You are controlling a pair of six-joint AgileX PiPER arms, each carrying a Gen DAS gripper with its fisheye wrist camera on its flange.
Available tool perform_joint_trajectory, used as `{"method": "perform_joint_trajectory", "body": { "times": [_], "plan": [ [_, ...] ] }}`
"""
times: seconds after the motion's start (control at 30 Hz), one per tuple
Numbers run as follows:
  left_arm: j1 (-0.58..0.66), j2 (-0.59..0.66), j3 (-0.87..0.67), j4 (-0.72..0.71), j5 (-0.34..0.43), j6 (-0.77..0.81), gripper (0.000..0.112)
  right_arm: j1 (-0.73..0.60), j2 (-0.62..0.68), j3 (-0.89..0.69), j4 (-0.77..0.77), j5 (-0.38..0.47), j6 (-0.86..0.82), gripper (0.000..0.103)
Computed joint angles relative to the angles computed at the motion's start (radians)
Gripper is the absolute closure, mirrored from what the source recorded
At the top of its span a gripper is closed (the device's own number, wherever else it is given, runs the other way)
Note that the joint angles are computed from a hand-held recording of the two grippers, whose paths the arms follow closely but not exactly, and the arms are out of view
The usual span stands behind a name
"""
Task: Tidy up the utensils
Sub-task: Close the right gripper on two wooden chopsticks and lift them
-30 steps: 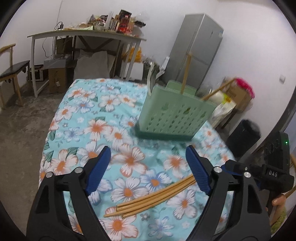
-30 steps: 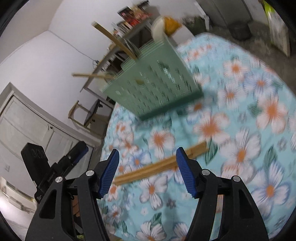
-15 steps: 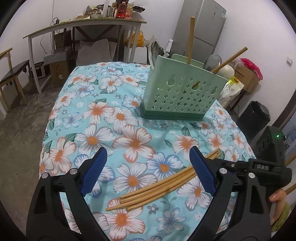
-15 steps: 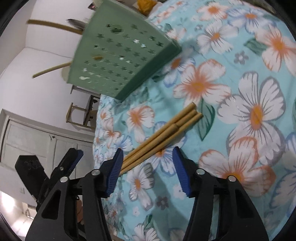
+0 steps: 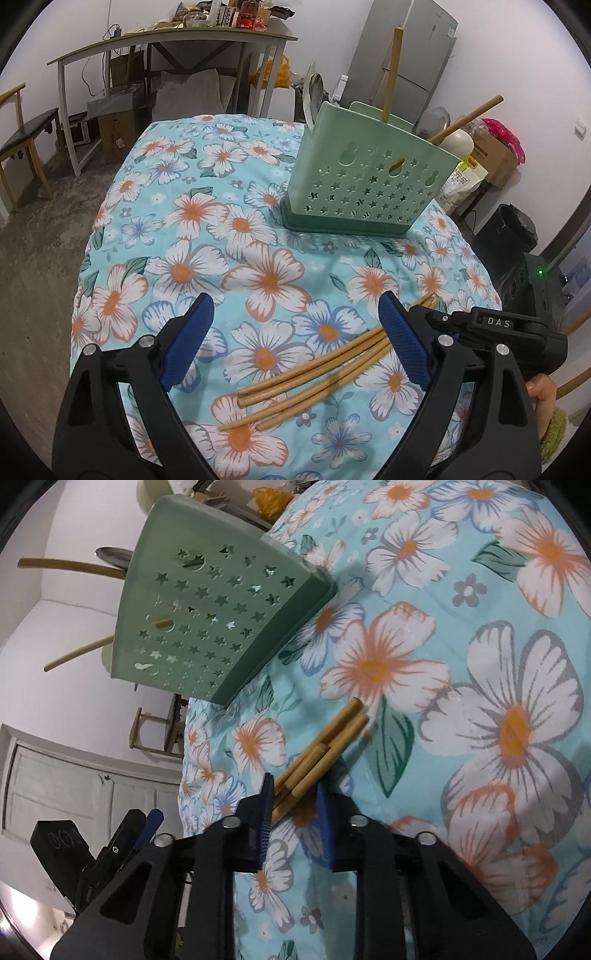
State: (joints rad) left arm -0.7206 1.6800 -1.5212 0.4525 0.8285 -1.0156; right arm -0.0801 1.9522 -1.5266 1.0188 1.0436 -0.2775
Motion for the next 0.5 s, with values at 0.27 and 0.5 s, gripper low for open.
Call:
{"method": "perform_joint_trajectory", "body": {
  "times": [0.27, 0.5],
  "plan": [
    [0.002, 0.000, -0.001, -0.004, 0.002, 0.002, 0.026, -0.035, -0.011, 0.024, 0.030, 0.044, -0.029, 0.087],
    [0.001, -0.002, 0.003, 0.003, 0.000, 0.004, 0.026, -0.099, -0.032, 0.005, -0.004, 0.128, -0.043, 0.088]
  ]
}}
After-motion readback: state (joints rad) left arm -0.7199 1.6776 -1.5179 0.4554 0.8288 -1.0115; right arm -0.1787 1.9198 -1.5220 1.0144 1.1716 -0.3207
